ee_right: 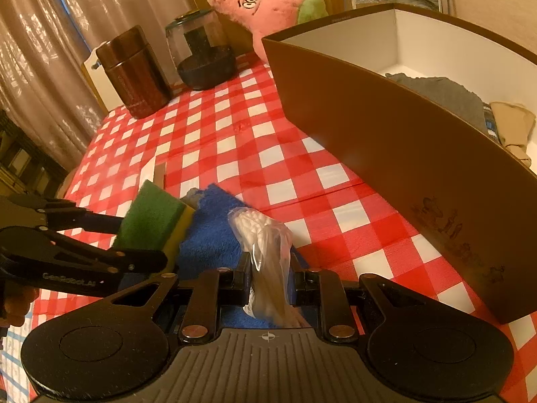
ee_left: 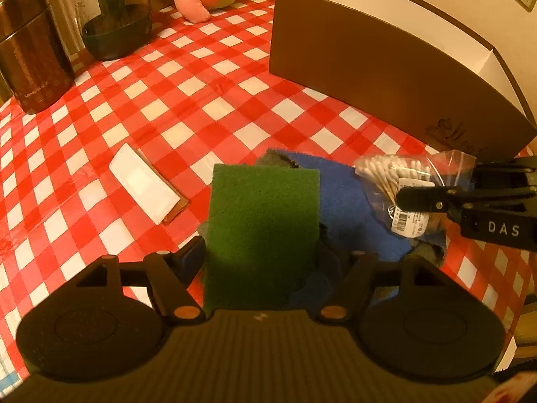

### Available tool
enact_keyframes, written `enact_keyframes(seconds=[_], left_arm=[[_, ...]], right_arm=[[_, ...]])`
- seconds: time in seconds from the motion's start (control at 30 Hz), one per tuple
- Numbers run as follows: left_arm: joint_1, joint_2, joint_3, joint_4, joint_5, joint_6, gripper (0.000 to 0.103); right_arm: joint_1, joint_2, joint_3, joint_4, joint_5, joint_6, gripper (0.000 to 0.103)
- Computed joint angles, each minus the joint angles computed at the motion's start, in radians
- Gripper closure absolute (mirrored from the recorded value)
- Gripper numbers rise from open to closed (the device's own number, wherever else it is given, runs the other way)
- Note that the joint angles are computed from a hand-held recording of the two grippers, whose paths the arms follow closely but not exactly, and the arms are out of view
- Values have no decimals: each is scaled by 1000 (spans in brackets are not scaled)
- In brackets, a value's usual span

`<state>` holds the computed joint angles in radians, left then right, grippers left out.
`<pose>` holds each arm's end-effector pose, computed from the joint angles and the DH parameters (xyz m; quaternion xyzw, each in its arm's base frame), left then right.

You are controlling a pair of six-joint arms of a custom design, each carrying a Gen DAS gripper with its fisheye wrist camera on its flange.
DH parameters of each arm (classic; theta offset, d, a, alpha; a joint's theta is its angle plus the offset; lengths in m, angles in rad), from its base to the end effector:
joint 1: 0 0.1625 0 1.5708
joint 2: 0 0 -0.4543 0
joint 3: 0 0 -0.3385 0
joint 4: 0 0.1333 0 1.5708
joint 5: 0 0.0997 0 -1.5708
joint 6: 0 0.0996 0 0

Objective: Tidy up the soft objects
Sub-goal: 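Grasp the green sponge with the left gripper while the right gripper holds the swab bag, then carry the green sponge and swab bag over the brown box with both grippers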

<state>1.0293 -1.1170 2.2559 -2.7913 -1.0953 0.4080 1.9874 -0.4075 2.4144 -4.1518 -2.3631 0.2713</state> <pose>-0.0773 -0.4756 0.1833 0.4353 0.8681 -0.0552 0.2321 0.2172 -0.3367 0.0311 -0.0447 -0.8904 0.3707 0.2603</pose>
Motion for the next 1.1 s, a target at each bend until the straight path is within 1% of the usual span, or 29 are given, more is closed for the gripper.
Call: enact_keyframes(seconds=[0.23,0.3,0.5,0.77,0.93,1.1], left_arm=[[-8,-11,13,-35,-5,9,35],[-14,-29,20,-55,-7,5,35],[-24,-108,16,-61,-34,-27,35],[-41,-219,11,-20,-21,-107,35],[-48,-291,13,23,13,-134,35],[-64,-334,26,82,36,-163,35]], right_arm=[[2,4,-3,2,-11,6,83],[2,6,-5,4,-14,5,83],[9,13,-17,24,-32,-12,83],[10,32,-22,19,-42,-39,83],[19,48,-30,18,-60,-52,83],[28,45,-26,19,-62,-46,83]])
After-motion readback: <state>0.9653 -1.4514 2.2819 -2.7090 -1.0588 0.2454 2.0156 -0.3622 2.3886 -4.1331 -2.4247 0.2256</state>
